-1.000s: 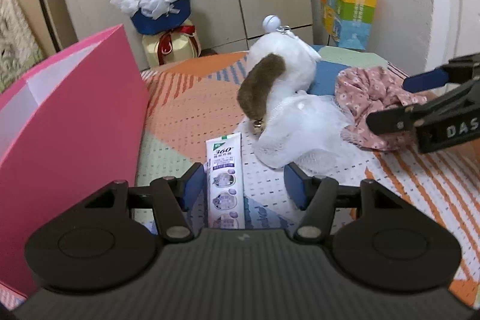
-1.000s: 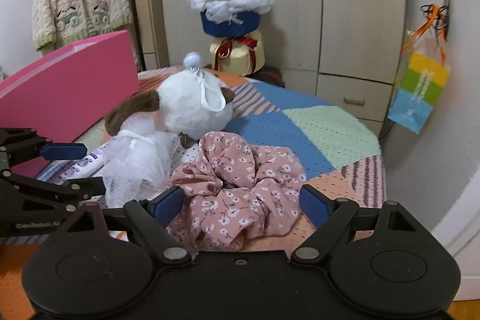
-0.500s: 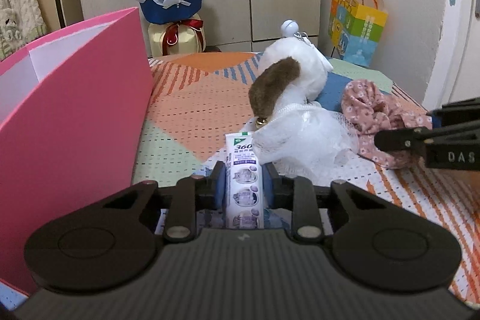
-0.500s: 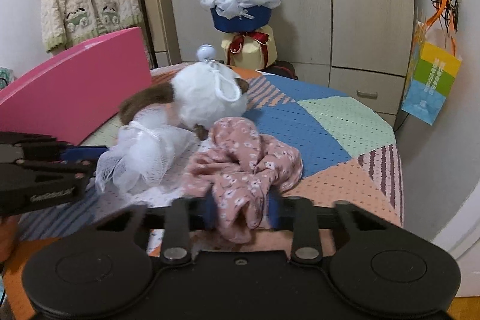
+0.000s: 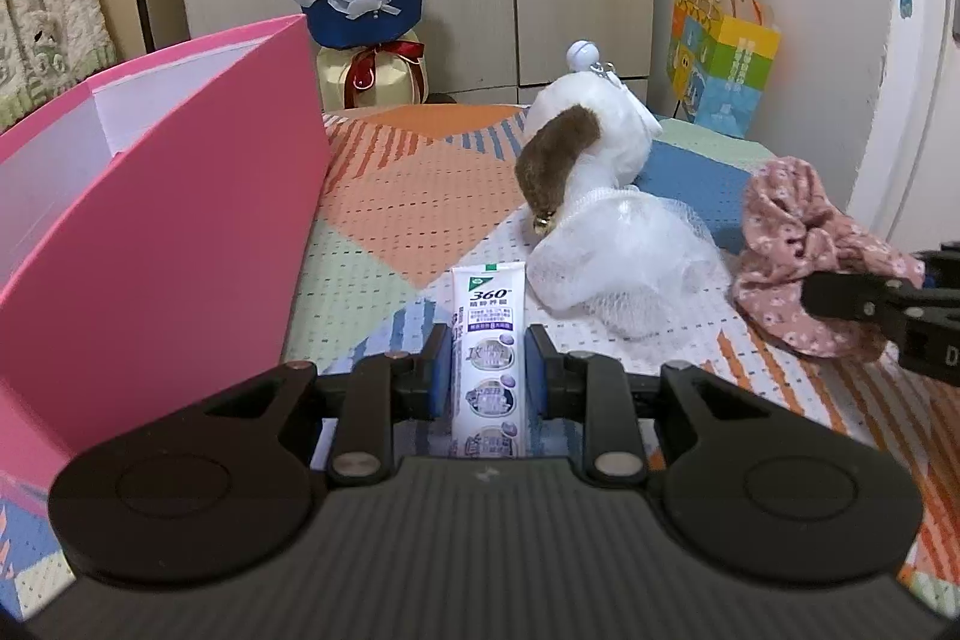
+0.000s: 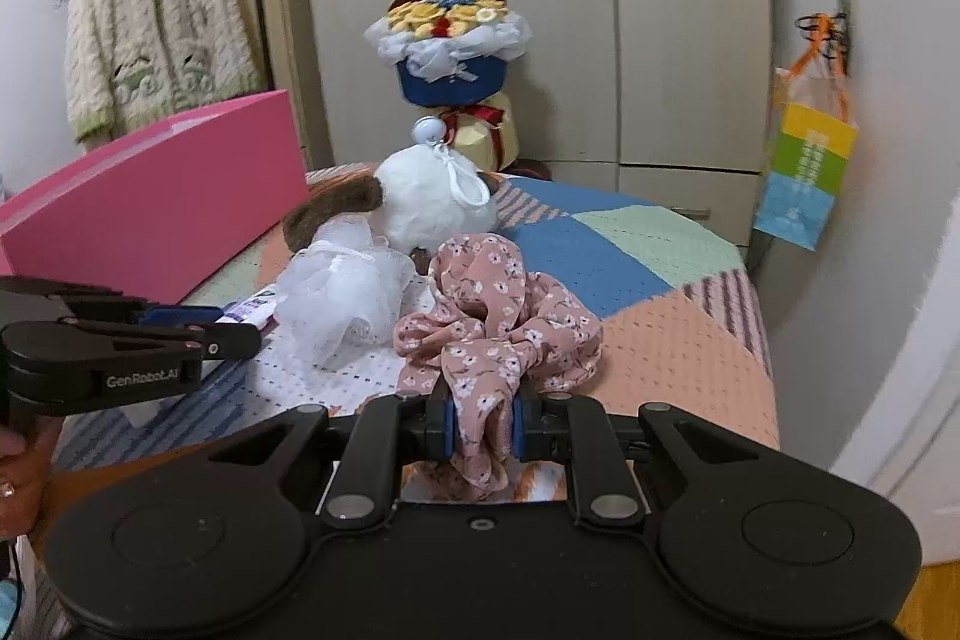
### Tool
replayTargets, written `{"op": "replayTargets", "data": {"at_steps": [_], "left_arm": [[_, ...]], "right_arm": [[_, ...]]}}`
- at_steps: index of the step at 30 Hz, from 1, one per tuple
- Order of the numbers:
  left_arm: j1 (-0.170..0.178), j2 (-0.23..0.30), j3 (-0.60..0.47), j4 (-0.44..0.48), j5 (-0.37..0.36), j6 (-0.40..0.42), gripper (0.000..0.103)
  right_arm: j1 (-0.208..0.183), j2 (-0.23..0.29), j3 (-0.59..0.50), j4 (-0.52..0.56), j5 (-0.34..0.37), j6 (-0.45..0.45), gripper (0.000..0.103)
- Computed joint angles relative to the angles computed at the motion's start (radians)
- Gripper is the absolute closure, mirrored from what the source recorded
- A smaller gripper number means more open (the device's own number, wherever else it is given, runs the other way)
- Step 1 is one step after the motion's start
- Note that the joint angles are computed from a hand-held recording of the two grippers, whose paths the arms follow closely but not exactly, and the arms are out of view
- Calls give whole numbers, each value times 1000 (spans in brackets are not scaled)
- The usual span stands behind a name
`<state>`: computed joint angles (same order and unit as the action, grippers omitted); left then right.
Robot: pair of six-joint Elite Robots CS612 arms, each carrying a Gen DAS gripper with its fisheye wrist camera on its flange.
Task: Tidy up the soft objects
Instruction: 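Grasp the white toothpaste tube with the left tool while the right tool grasps the floral scrunchie, then carry the tube and scrunchie into the pink box and open both tools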
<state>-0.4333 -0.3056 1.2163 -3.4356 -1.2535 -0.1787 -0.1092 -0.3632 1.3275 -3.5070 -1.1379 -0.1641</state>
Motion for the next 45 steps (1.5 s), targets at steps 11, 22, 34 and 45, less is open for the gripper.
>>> {"op": "replayTargets", "data": {"at_steps": [11,22,34,45], "left_arm": [[-3,-36,109,-128,-42,6,78],[12,-98,238,-198,-140,23,78],[41,-151,347,-221,-232,2,78],[85,-217,426,-177,-350,23,78]], "right_arm": [[10,-27,139,-127,46,87,83],[15,-77,236,-130,81,70,83],[19,-134,303,-32,161,43,83],[32,-182,292,83,307,-32,83]]}}
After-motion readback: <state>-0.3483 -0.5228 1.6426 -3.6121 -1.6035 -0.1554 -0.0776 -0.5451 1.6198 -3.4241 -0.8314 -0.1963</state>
